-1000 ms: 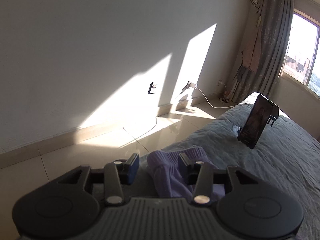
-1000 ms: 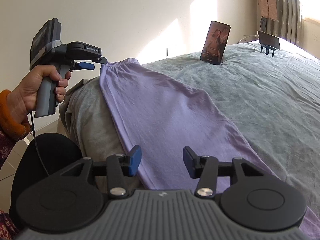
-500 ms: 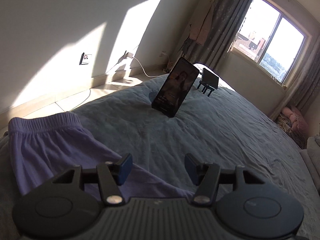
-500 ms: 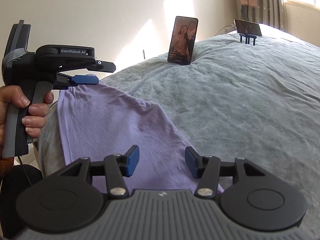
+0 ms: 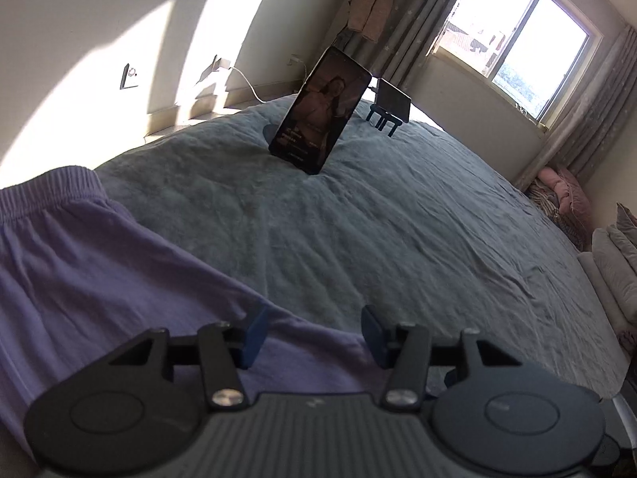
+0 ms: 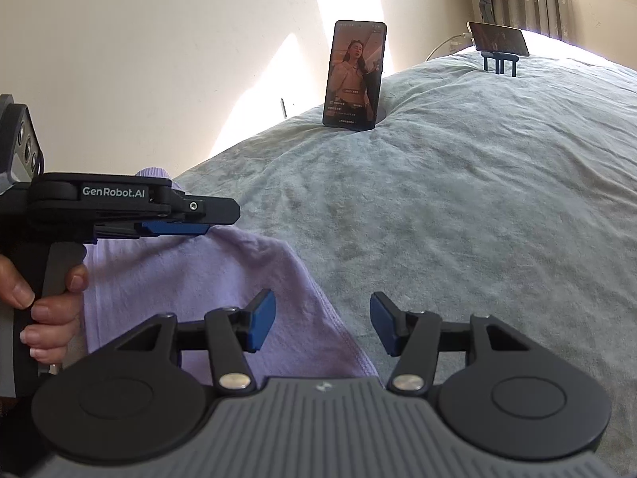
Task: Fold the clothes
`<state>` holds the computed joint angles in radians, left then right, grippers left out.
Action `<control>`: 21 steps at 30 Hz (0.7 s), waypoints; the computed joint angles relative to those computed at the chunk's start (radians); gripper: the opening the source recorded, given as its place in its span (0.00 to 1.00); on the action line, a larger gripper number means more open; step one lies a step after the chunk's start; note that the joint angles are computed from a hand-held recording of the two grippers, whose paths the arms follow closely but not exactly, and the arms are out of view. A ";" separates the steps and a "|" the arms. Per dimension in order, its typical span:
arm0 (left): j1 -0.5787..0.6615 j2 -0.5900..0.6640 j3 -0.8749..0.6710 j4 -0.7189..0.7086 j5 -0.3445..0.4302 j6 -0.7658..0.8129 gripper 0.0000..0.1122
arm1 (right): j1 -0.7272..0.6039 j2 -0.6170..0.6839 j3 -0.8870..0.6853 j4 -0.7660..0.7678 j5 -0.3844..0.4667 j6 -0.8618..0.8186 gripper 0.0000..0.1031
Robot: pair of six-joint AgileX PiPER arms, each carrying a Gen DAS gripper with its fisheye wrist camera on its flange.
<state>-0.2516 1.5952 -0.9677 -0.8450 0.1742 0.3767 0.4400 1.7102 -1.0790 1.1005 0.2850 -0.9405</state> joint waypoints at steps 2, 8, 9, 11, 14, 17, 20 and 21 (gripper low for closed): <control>0.012 0.005 0.006 -0.112 0.017 0.114 0.45 | 0.003 0.018 -0.006 0.062 -0.006 -0.053 0.55; 0.025 0.027 0.012 -0.231 0.023 0.250 0.43 | 0.008 0.020 0.029 0.187 -0.026 -0.150 0.55; 0.024 0.028 0.012 -0.241 0.021 0.258 0.43 | 0.010 0.012 0.038 0.193 -0.031 -0.153 0.55; 0.017 0.028 0.013 -0.228 0.010 0.251 0.43 | 0.016 -0.002 0.053 0.193 -0.043 -0.153 0.55; -0.002 0.023 0.019 -0.160 -0.020 0.196 0.43 | 0.032 -0.016 0.066 0.157 -0.069 -0.142 0.55; -0.018 0.013 0.029 -0.105 -0.048 0.151 0.43 | 0.039 -0.025 0.063 0.057 -0.086 -0.067 0.55; -0.023 0.014 0.027 -0.057 -0.060 0.097 0.43 | 0.032 -0.045 0.067 0.028 -0.091 -0.041 0.55; -0.025 0.016 0.024 -0.023 -0.063 0.057 0.43 | 0.027 -0.049 0.065 0.005 -0.082 -0.017 0.55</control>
